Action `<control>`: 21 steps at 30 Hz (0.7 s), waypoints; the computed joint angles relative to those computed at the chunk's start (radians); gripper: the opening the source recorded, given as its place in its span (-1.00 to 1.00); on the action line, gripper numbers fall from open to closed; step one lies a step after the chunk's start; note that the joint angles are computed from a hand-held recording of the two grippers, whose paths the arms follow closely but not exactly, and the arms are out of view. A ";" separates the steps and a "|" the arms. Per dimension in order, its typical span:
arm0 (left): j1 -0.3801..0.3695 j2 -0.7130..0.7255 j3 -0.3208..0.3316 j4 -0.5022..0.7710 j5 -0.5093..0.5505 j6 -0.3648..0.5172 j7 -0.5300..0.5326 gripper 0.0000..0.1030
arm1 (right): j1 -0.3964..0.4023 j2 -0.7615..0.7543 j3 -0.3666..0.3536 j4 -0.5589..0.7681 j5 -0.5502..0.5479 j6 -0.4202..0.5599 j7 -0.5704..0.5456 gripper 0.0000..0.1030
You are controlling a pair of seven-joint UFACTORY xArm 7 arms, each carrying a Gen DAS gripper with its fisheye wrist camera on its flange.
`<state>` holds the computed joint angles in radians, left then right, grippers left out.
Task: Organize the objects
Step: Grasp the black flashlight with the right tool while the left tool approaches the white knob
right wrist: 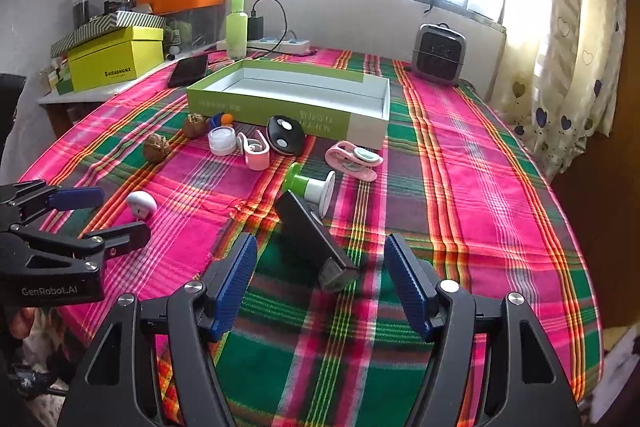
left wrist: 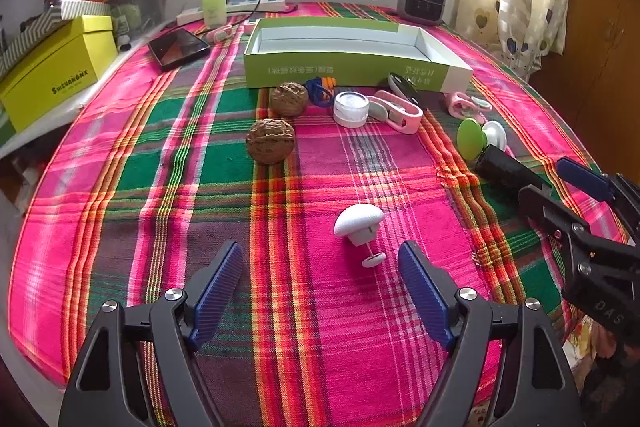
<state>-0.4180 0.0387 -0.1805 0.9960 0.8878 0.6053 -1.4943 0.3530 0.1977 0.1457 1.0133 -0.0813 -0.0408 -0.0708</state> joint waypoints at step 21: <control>0.001 0.026 0.017 0.034 0.011 0.016 0.010 0.46 | -0.375 0.056 0.385 0.152 0.740 0.336 -0.570 -0.52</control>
<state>-0.4170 0.0650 -0.1631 1.0296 0.8987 0.6217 -1.4839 -0.0218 0.2541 0.5304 1.1654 0.6585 0.2952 -0.6409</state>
